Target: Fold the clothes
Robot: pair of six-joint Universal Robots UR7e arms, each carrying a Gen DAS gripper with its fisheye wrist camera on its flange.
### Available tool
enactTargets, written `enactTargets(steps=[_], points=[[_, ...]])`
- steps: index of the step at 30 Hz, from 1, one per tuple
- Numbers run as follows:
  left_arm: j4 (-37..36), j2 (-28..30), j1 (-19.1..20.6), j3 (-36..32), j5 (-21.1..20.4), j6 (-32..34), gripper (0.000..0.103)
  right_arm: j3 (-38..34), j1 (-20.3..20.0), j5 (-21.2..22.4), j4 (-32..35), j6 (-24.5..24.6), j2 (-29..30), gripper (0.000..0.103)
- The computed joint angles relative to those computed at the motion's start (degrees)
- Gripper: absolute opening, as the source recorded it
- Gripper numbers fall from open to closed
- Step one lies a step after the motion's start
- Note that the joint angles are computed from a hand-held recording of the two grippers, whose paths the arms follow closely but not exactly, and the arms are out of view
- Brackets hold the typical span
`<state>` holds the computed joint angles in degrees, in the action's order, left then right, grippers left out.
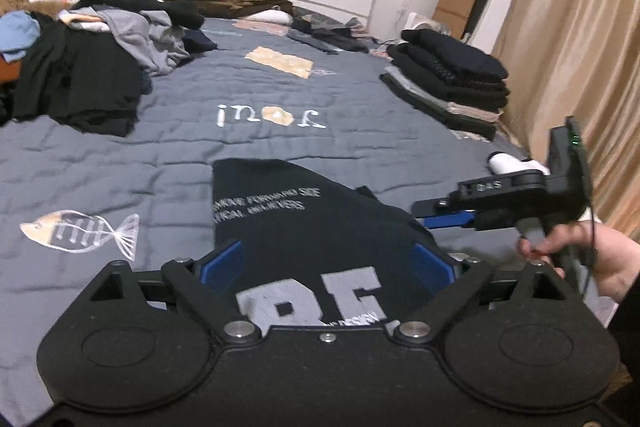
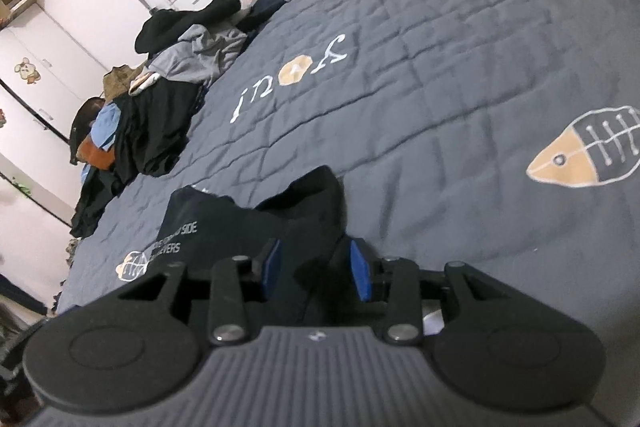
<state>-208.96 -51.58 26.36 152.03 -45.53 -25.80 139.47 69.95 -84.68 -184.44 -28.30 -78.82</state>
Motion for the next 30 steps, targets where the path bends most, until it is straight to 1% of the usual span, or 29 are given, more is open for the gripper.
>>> enactTargets(steps=[5,10,13,15,17,18,19,21,25,26,28,30], points=[[-1.5,1.8,0.9,0.0,-0.3,1.1,0.091,-0.2,0.0,-1.2,-1.3,0.5,1.5,0.038],[-1.9,1.8,2.0,0.0,-0.2,0.5,0.091,-0.6,-0.1,-1.8,-2.2,0.8,3.1,0.041],[-2.9,1.8,2.3,0.0,-0.3,0.6,0.091,-0.3,-0.4,-1.0,-4.1,1.3,4.1,0.041],[-3.3,1.7,2.3,0.0,-0.2,0.6,0.091,0.3,-0.1,-0.7,-6.2,0.4,4.9,0.041],[-3.5,1.5,2.2,0.2,-0.1,0.4,0.091,1.0,0.2,-0.4,-8.6,-0.7,5.5,0.033],[-3.2,1.4,2.1,0.2,-0.1,0.1,0.091,1.1,0.3,-0.2,-8.3,-0.8,5.4,0.024],[-3.0,1.3,2.1,0.2,-0.1,-0.1,0.091,1.0,0.3,0.3,-7.6,-0.6,5.1,0.019],[-2.9,1.2,2.1,0.2,0.0,-0.1,0.091,1.2,0.4,1.5,-7.4,0.2,4.3,0.016],[-2.6,0.8,2.1,0.2,0.3,-0.5,0.091,2.8,0.6,4.8,-7.6,-1.3,1.5,0.015],[-2.4,0.6,2.3,0.2,0.2,-0.8,0.091,3.2,0.8,5.6,-7.5,-2.0,0.7,0.015],[-2.6,0.2,2.9,0.1,-0.6,-1.5,0.091,4.3,1.8,6.7,-7.3,-4.9,-0.8,0.015],[-3.9,-0.1,3.9,0.2,-2.1,-2.3,0.091,5.3,2.9,7.7,-5.5,-8.1,-2.2,0.015]])
